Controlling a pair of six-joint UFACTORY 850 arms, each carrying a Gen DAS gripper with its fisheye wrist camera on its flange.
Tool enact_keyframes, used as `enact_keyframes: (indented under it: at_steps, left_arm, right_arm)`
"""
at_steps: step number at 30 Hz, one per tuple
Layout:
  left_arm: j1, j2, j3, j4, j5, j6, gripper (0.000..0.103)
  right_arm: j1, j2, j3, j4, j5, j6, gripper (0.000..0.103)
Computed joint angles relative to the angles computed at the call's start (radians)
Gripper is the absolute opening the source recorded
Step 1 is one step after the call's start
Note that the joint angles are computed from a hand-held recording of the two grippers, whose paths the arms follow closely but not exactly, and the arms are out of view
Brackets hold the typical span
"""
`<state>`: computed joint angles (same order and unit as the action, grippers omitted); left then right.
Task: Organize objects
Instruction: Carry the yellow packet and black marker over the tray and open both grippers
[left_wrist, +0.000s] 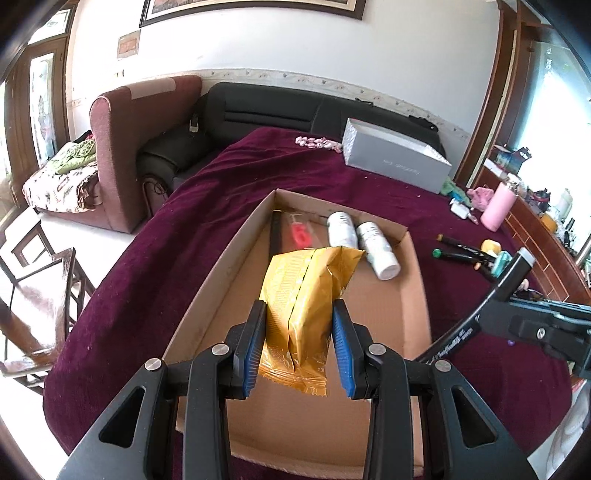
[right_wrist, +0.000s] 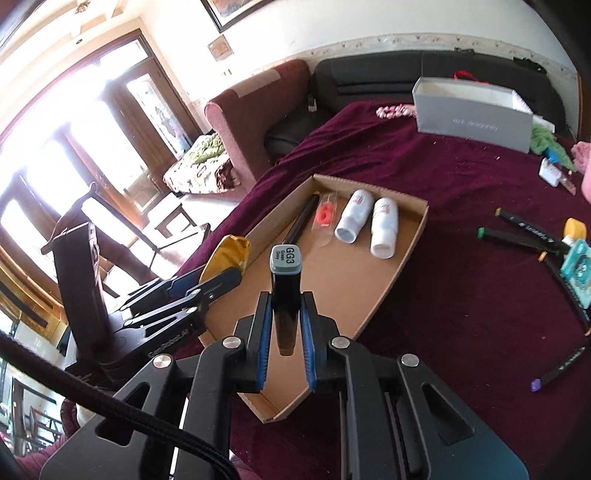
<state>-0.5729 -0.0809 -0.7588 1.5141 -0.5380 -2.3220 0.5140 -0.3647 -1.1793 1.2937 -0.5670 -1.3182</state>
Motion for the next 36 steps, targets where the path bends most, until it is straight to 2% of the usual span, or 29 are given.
enact_keyframes:
  at_steps: [6, 14, 19, 30, 36]
  left_arm:
    - [0.042, -0.027, -0.022, -0.025, 0.029, 0.07, 0.03]
    - [0.091, -0.062, -0.047, -0.053, 0.081, 0.14, 0.03]
    - [0.116, -0.085, -0.064, -0.091, 0.11, 0.204, 0.03]
    - [0.163, -0.15, -0.126, -0.286, 0.152, 0.43, 0.03]
    - [0.177, -0.171, -0.156, -0.408, 0.148, 0.552, 0.03]
  right_arm:
    - [0.022, -0.078, -0.089, -0.082, -0.029, 0.107, 0.013]
    - [0.032, -0.22, -0.256, -0.189, -0.109, 0.3, 0.014]
    - [0.042, -0.284, -0.341, -0.248, -0.124, 0.388, 0.014]
    - [0.063, -0.437, -0.521, -0.398, -0.166, 0.611, 0.013]
    - [0.07, -0.482, -0.582, -0.44, -0.184, 0.664, 0.013]
